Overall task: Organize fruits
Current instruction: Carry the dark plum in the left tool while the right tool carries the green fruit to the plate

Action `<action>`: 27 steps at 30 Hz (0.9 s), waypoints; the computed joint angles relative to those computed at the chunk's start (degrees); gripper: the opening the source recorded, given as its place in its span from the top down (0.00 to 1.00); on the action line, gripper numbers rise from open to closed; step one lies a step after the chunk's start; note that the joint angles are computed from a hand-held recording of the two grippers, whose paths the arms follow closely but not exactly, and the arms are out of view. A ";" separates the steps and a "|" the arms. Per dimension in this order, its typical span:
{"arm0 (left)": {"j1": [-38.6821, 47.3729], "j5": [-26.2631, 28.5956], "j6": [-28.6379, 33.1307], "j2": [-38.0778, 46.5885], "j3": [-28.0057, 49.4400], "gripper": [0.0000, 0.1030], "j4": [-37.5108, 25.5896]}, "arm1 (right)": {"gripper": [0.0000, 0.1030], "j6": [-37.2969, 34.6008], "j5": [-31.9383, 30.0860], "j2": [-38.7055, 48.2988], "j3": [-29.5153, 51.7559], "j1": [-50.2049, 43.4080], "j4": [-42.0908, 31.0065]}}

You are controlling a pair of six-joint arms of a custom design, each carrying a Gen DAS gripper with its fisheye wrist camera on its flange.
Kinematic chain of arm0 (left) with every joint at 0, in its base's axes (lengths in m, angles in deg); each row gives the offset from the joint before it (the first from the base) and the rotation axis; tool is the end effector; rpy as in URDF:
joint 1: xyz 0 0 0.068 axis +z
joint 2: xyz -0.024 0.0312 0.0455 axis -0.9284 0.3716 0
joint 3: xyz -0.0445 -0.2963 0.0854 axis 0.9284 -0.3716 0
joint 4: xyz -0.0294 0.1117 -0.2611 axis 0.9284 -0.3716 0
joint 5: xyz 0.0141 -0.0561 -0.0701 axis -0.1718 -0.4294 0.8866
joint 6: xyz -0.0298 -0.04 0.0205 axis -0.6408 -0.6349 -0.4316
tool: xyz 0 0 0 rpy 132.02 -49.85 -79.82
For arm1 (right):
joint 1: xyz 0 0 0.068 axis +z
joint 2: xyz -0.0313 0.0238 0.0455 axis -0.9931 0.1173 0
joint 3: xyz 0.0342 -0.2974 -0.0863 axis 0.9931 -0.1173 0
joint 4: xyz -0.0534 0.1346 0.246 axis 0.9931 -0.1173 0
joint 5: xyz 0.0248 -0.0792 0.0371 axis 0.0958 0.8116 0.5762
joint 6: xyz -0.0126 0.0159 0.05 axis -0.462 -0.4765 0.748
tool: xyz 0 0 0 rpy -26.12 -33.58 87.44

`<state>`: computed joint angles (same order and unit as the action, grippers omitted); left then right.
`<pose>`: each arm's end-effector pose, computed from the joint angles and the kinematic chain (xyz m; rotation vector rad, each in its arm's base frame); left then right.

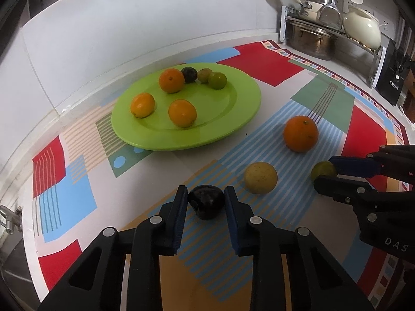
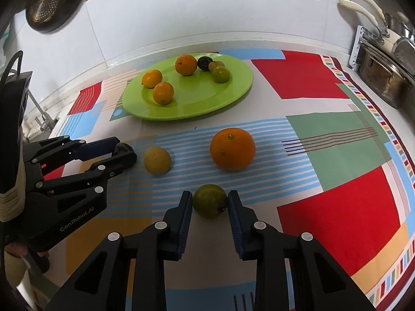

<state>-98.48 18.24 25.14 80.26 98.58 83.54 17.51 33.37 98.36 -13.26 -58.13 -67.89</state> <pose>0.2552 -0.1471 0.1120 0.6973 2.3568 -0.1443 0.2038 0.0890 0.1166 -0.0158 2.5040 0.1243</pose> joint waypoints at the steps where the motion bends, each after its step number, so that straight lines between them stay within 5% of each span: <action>1: -0.02 0.04 -0.22 -0.68 -0.32 0.72 -0.14 | 0.72 -0.09 -0.06 -0.28 -0.06 0.07 0.00; 27: -5.47 -8.03 -10.21 -23.04 -5.47 0.72 -11.56 | 0.72 -2.75 -0.44 -18.05 -0.67 4.45 -8.45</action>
<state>-103.95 10.22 14.93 57.21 93.11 71.99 14.76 32.94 80.30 -13.93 -53.68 -76.34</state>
